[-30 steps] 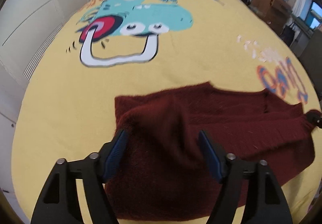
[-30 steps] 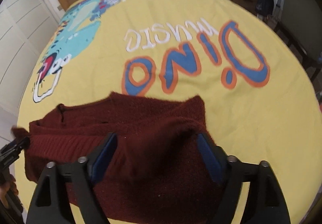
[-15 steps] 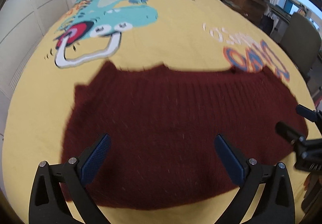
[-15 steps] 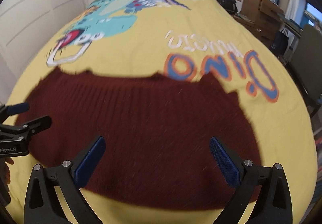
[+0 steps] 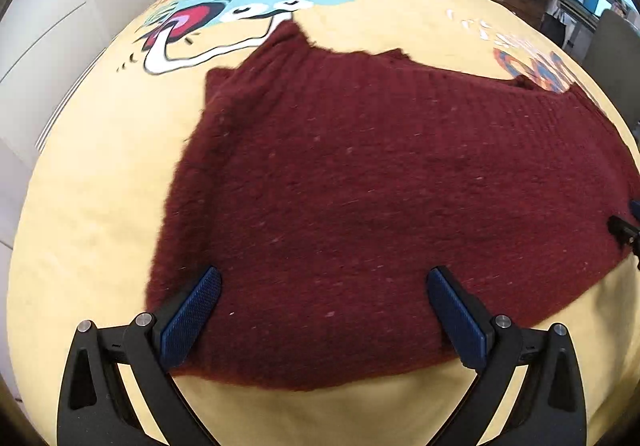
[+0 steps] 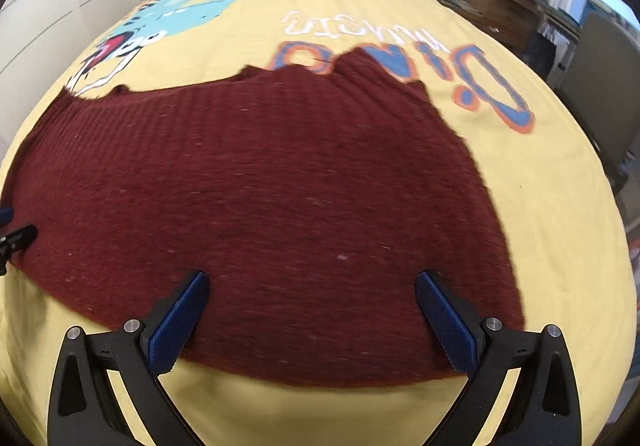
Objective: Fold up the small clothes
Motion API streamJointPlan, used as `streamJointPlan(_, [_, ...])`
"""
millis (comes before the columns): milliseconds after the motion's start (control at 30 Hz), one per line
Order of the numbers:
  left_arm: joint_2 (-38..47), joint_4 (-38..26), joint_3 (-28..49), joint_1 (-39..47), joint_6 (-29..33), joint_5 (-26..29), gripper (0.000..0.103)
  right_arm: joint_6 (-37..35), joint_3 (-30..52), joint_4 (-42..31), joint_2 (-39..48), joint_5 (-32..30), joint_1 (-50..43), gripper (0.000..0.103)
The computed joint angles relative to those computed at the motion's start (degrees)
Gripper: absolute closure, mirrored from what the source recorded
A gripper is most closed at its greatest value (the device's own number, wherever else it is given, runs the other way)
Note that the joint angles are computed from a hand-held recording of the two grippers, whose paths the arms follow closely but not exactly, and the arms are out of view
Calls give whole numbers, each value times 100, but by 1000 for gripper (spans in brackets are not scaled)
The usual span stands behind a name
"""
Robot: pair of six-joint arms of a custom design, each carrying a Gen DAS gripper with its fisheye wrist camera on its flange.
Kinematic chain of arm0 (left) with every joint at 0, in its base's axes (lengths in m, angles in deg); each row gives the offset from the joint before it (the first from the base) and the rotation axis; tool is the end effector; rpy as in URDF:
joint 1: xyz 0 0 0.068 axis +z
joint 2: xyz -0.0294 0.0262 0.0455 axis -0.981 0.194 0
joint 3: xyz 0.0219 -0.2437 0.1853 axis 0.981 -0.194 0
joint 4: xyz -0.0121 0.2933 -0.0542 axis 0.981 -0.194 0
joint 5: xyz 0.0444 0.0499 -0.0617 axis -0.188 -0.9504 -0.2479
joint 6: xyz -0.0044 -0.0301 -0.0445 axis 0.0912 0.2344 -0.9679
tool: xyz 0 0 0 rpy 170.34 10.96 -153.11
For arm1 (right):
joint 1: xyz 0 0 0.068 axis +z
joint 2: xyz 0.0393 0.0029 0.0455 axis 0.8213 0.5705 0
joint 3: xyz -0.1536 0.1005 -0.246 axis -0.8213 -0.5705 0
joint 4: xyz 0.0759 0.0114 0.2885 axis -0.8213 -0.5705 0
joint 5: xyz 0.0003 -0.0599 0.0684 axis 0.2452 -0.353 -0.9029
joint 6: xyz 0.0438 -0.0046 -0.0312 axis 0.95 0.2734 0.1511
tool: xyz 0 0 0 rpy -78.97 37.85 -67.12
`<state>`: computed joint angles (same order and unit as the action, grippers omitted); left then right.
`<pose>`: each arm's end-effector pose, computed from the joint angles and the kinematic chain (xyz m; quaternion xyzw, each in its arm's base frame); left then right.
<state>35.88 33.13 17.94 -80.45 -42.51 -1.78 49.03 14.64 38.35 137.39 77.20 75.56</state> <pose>0.2471 -0.0074 0.1664 0.0843 0.9632 0.0083 0.2549 0.2449 0.0857 0.1315 0.0272 0.9611 0.0341 0.2729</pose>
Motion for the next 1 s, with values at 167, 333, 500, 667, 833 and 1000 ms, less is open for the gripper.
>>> streamJointPlan(167, [93, -29, 31, 92, 57, 104, 1, -67, -162, 179, -20, -192, -142, 0])
streamJointPlan(333, [207, -933, 572, 285, 166, 474, 1, -90, -2, -362, -333, -283, -158, 0])
streamJointPlan(500, [-207, -2023, 1216, 1011, 772, 1223, 1, -85, -71, -989, -1273, -147, 7, 0])
streamJointPlan(667, [347, -2318, 1746, 1823, 897, 1726, 1, 37, -209, -1322, -1830, 99, 200, 0])
streamJointPlan(833, [1228, -2358, 1991, 2029, 743, 1748, 2, 156, -459, -1495, -2177, -73, 20, 0])
streamJointPlan(1000, [1599, -2053, 1819, 1734, 677, 1675, 1, 163, -643, -1690, -2357, -110, -177, 0])
